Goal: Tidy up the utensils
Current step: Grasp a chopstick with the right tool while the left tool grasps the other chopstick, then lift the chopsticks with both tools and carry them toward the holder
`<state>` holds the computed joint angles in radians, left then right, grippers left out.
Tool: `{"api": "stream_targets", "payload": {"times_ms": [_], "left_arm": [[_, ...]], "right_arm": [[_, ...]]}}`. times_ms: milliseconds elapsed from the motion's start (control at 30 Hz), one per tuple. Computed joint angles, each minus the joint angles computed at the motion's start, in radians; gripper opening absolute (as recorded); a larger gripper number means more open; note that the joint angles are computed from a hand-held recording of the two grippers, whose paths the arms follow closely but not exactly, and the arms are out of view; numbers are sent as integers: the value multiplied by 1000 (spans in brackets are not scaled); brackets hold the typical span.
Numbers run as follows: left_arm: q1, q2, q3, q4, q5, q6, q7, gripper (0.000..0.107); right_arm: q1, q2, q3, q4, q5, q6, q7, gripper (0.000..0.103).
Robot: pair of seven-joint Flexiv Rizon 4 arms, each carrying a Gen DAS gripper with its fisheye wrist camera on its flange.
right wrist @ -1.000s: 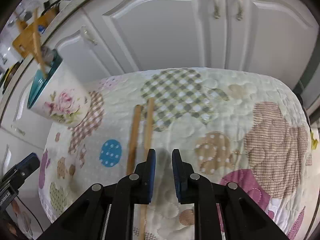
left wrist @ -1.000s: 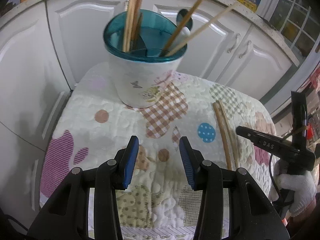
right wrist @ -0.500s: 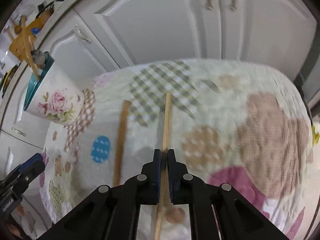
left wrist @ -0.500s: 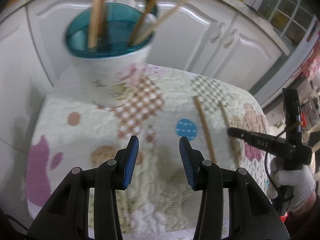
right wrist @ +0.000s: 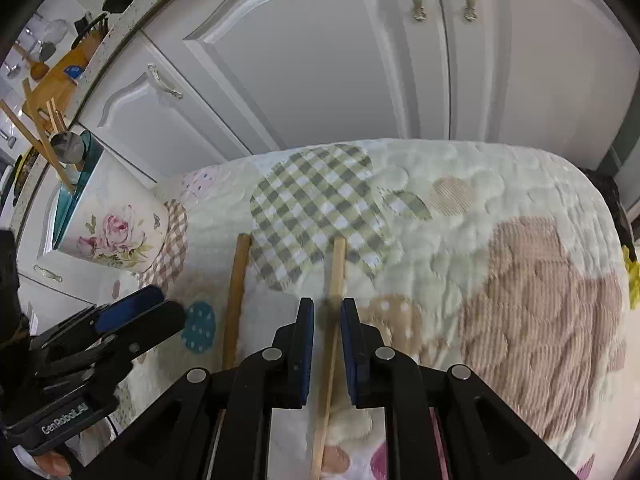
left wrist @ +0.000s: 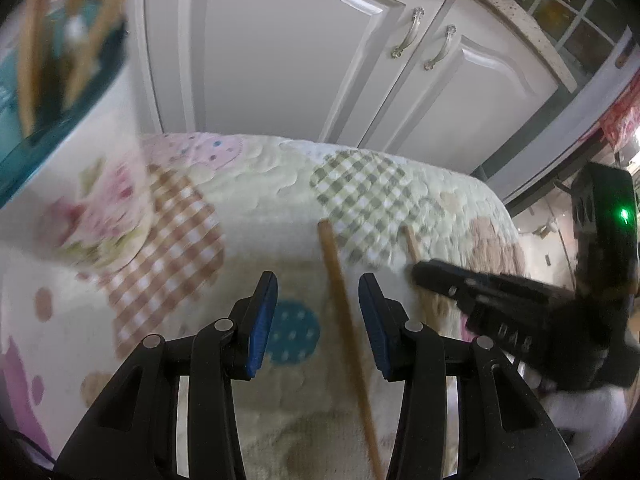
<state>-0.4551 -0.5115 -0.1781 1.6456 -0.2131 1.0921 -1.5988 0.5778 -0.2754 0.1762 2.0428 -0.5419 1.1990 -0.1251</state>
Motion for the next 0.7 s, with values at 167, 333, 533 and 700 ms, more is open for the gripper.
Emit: {"api": "stream_targets", "payload": {"times_ms": [167,333,533,700], "left_arm": [[-17,-78,12,-105,22,-76,-12,41],[-49,-113,47,-145,81,-63,-31,27],[3,-69,-7,-61,32,-11,37,8],[91,51,-96,107,-108,97,156,7]], "right_arm": [[-16,-37,16,-42,63,-12,-83,12],[-21,-34,12,-26,93,30,-114,12],[-11,-45,-2,-58,82,-21,-157,12],[-1,-23,-4,-53,58,-43,-150,6]]}}
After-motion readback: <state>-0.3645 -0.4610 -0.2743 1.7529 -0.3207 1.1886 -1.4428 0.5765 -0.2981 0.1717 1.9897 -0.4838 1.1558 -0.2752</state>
